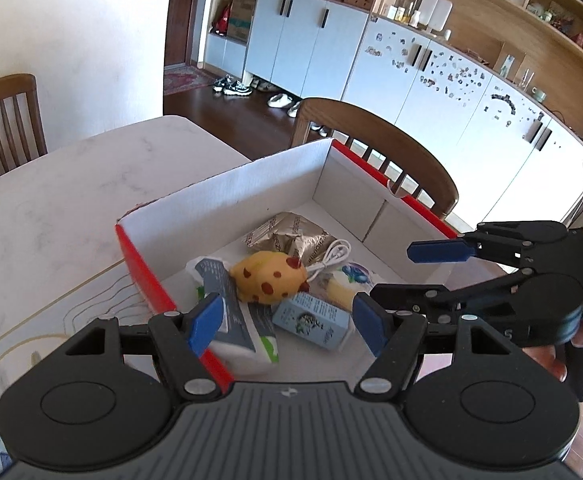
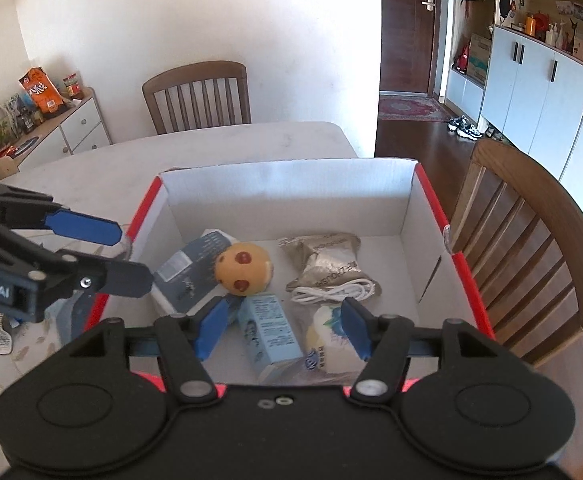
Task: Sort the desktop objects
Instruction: 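Withdraw both tools from the shoebox toward the remaining snacks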
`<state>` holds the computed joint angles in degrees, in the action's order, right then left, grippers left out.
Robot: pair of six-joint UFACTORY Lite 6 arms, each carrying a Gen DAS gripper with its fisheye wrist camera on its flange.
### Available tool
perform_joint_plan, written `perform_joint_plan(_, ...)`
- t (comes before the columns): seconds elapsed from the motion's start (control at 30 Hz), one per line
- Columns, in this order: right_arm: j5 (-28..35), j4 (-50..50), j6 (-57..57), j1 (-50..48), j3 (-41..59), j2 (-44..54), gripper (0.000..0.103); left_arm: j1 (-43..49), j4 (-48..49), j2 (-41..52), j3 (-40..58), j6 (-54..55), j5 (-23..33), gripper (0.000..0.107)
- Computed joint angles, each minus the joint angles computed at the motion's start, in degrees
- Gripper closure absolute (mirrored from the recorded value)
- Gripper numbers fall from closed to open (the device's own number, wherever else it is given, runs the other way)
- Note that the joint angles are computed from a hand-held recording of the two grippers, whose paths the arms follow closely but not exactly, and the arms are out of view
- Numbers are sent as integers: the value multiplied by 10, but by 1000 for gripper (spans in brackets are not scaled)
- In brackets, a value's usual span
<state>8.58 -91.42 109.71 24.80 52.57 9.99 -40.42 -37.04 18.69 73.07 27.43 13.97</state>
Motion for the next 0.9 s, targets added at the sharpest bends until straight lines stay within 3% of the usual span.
perform_joint_plan(0.33, 47, 76, -6, 67, 3, -10, 33, 41, -239, -131, -157, 248, -5, 36)
perform_joint_plan(0.47, 73, 107, -8, 102, 19, 0, 30, 65, -296, -185, -217, 314, 1, 31)
perform_joint_plan(0.67, 107, 126, 13, 153, 49, 19, 23, 119, -353, -263, -296, 394, 28, 31)
perform_joint_plan(0.9, 136, 157, 11, 207, 110, 65, 19, 184, -355, -348, -371, 442, 54, 23)
